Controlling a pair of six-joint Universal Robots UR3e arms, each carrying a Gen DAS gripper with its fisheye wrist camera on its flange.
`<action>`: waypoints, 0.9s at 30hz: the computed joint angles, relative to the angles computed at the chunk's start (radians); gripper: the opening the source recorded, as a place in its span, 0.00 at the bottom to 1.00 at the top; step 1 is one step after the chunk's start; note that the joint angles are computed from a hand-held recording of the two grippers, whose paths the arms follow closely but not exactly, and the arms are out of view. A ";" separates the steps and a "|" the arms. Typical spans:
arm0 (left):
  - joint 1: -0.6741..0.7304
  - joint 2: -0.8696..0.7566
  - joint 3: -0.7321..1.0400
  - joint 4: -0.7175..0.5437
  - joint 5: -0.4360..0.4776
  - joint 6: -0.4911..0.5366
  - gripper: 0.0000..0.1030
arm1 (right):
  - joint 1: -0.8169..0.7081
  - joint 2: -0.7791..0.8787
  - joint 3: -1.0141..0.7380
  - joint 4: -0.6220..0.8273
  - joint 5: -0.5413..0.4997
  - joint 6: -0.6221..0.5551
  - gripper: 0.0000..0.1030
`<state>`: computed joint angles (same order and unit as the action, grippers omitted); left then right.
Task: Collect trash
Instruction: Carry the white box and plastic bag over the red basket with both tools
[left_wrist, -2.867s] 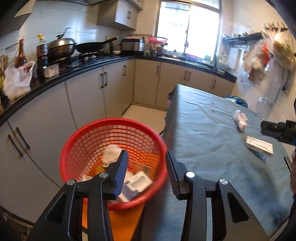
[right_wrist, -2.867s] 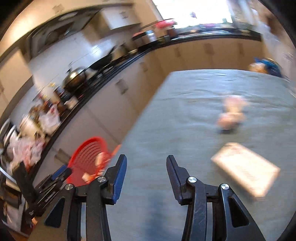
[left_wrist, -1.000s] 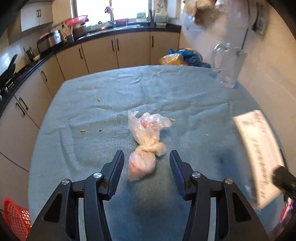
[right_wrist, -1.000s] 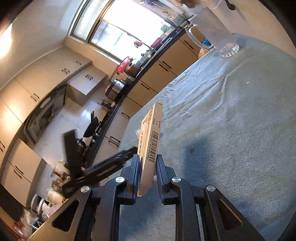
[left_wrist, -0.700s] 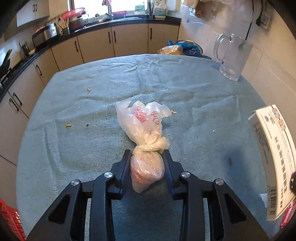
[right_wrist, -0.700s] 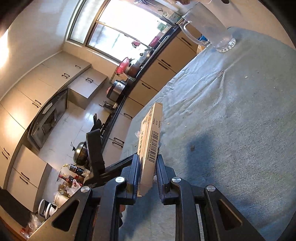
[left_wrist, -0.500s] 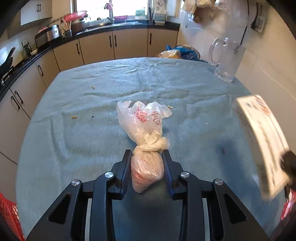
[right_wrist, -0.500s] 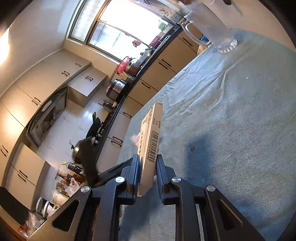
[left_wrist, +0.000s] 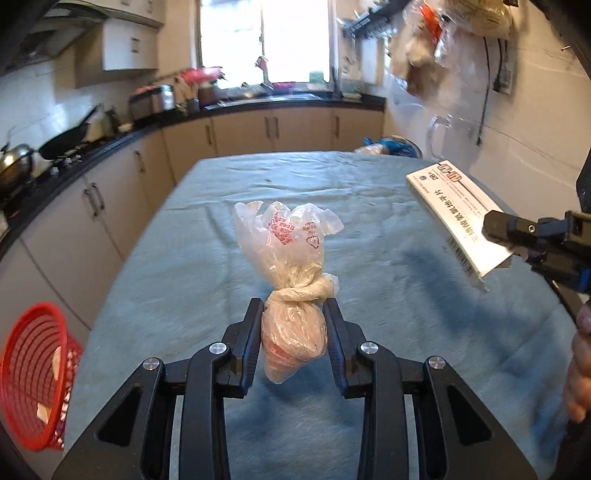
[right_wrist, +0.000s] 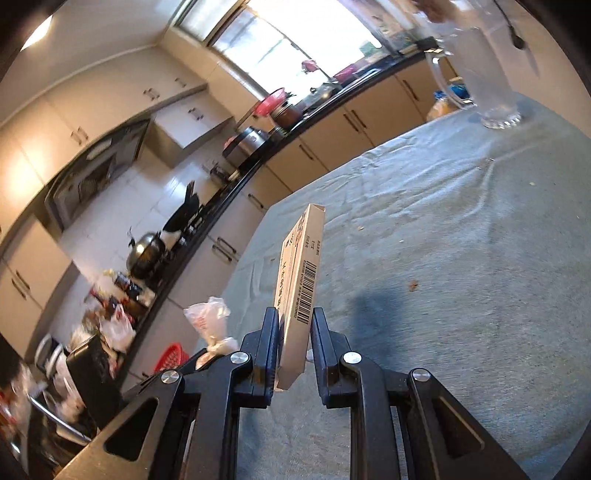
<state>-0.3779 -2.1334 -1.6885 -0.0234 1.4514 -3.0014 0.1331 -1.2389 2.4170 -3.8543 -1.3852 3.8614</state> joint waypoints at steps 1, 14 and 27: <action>0.001 -0.003 -0.014 0.024 0.005 -0.003 0.30 | 0.002 0.002 -0.003 0.002 -0.002 -0.008 0.18; -0.003 0.016 -0.115 0.210 0.027 -0.015 0.31 | 0.024 0.024 -0.047 0.054 -0.033 -0.055 0.18; 0.021 0.080 -0.209 0.261 0.010 -0.008 0.31 | 0.069 0.017 -0.091 0.107 -0.075 -0.028 0.18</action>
